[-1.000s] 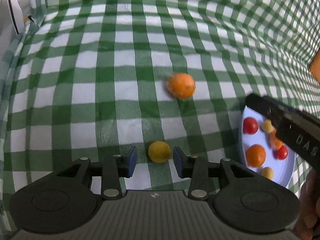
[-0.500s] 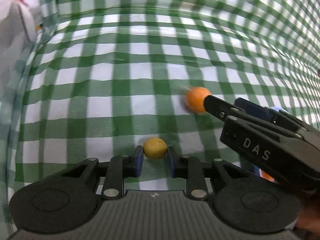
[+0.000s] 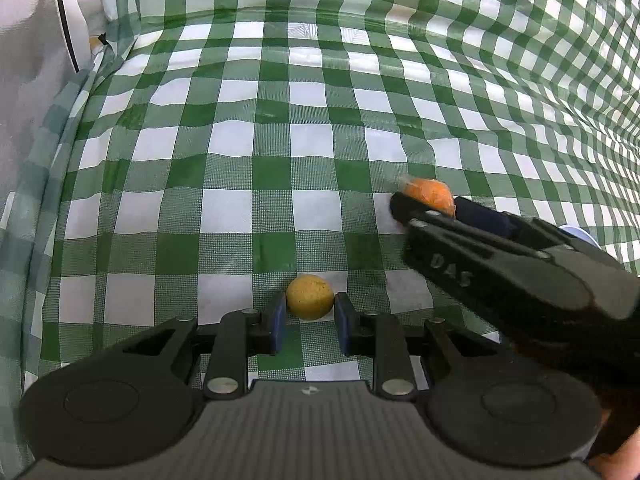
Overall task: Organize fruits
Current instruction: 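Grasp a netted mandarin orange with the right gripper while the left gripper grasps a yellow plum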
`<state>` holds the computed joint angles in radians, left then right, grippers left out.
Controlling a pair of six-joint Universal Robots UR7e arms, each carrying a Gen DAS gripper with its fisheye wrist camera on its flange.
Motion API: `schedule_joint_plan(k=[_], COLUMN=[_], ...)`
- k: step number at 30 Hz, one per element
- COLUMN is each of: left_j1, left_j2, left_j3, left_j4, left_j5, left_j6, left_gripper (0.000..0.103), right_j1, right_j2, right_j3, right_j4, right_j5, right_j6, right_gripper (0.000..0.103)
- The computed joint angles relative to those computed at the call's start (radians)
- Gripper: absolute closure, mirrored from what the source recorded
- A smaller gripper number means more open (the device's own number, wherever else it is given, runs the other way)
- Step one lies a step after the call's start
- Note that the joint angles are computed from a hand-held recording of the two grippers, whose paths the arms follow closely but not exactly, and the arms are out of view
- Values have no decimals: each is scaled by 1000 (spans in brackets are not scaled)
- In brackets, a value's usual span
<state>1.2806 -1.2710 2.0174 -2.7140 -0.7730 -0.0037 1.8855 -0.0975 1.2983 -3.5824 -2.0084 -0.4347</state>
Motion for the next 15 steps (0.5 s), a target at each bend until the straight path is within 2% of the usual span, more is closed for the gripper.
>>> schedule_joint_plan(k=[2, 10, 15], left_j1=[1, -31, -53], left_j2=[1, -35, -70], left_j3=[-10, 15, 29], left_j4=[7, 10, -3], left_j5=[0, 3, 0], left_j6=[-2, -25, -31], left_gripper=[75, 75, 75], right_j1=[0, 15, 49], right_j2=[11, 15, -39], right_j3=[-16, -18, 56], right_j4=[8, -34, -109], right_j5=[-5, -25, -30], right_j6=[-17, -72, -102], right_gripper=[63, 64, 64])
